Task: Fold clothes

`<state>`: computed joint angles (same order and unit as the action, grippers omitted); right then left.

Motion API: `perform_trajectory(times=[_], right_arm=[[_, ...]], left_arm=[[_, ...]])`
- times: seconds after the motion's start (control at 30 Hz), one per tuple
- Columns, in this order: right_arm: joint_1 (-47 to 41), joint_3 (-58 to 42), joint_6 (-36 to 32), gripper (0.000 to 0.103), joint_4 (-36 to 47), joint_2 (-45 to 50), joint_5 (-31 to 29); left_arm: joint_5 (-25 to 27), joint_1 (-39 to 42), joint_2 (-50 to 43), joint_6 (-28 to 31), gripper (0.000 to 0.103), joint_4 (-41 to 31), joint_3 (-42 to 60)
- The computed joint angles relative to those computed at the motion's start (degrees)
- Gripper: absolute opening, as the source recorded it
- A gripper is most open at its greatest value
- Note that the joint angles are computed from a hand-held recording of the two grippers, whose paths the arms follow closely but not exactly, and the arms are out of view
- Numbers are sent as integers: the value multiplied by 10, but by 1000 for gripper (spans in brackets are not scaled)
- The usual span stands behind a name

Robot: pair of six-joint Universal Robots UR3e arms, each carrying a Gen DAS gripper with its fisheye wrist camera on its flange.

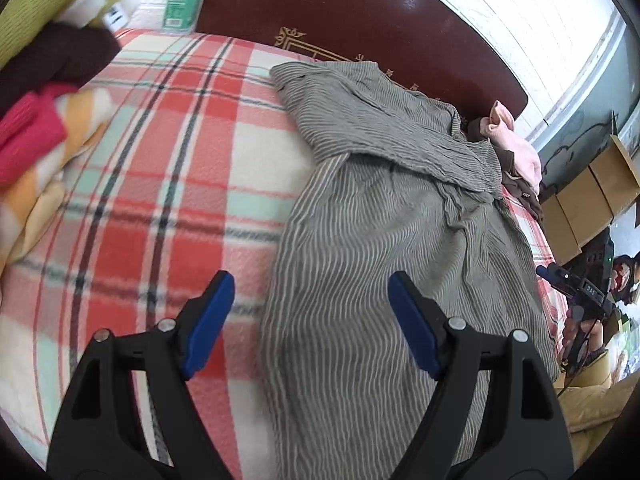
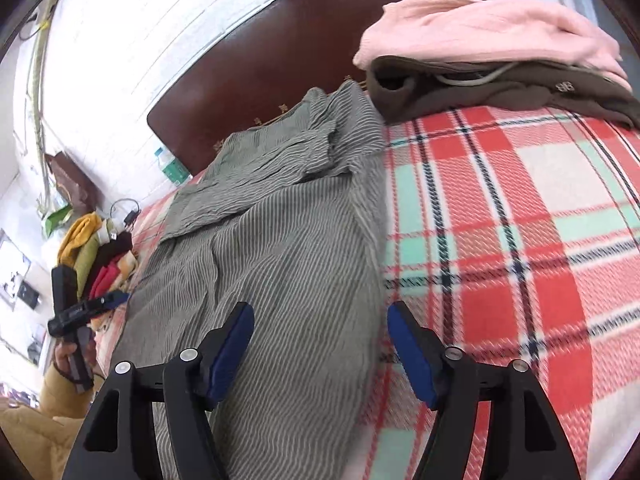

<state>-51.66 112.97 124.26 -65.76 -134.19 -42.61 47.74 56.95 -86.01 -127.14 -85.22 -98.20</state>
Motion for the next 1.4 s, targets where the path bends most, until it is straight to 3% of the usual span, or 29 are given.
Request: perform_trajectory(times=[0.13,0.3,0.47,0.53,0.73,0.77,0.83,1.07,1.2,1.3,1.4], right_arm=[[-13,-20,-46,73,65,-21,11],[66,-4,2,74,0,-20,22],[171,33,112,77,-142,-1,3],[182,40,127,78,-154,-3,-1],[175,44,140,79,-144,-17,-8],[172,44,142,79,-142,-19,-10],[167,44,143,79,-138,-21,-12],[187,65,176,80,-194,9,-21],[203,73,193,80,-226,28,-25],[201,74,188,80,-226,34,-23],[191,71,171,80,-209,36,-16]], left_arm=[[-9,18,32,19,80,-17,-19],[27,-37,17,-47,80,104,-26],[101,-154,-87,-159,80,273,40],[139,-203,-127,-207,80,344,62],[257,-304,-245,-268,76,419,163],[260,-305,-253,-273,72,426,170],[254,-295,-262,-291,54,435,178],[190,-232,-250,-364,53,455,158],[182,-225,-244,-395,53,462,137],[225,-254,-233,-381,53,508,104],[236,-276,-229,-367,53,530,95]])
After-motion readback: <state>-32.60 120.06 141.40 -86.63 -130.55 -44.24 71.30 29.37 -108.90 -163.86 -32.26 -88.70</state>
